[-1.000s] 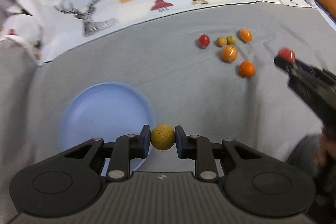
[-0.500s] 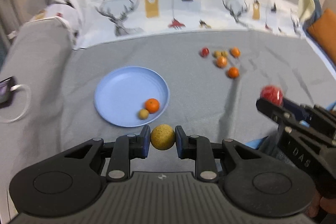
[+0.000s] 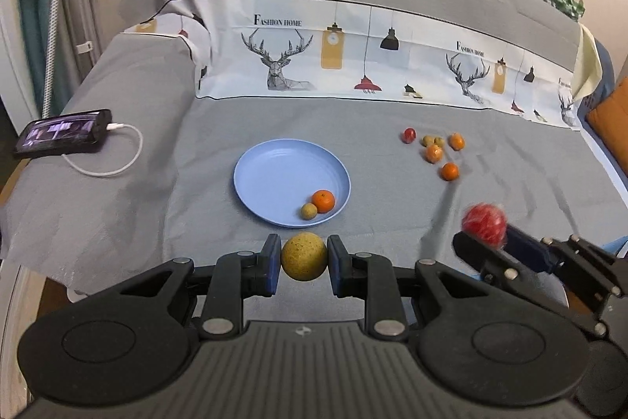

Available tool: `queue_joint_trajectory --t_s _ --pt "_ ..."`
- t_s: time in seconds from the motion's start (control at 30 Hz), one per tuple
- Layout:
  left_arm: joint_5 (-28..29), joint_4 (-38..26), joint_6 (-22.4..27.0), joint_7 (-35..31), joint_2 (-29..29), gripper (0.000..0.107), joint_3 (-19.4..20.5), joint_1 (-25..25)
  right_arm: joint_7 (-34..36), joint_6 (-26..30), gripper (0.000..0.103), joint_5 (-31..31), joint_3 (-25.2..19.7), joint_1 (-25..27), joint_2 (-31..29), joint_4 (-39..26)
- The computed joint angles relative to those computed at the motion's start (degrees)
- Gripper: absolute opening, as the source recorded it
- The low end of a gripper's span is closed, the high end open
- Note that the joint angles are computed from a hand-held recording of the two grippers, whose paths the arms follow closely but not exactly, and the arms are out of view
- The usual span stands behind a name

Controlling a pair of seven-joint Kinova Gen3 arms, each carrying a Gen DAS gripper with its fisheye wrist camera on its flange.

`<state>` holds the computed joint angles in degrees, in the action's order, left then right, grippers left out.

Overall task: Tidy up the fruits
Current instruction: 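Carry the plum and wrapped red fruit over the blue plate with both tools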

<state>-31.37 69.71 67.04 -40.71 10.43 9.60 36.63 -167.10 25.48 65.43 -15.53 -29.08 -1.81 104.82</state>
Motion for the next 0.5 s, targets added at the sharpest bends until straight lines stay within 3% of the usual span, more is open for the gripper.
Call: queue_joint_trajectory --t_s 0.17,0.5 --pt "-1.0 0.5 0.7 2.2 -0.8 0.027 0.0 0.3 2.4 -1.5 0.029 -1.5 -0.4 0.1 -0.8 0.9" --pt "1.6 -0.1 -0.3 -0.3 0.2 0.027 -0.2 -1.6 13.3 -2.1 0.029 -11.2 1.1 0.2 1.7 -1.9"
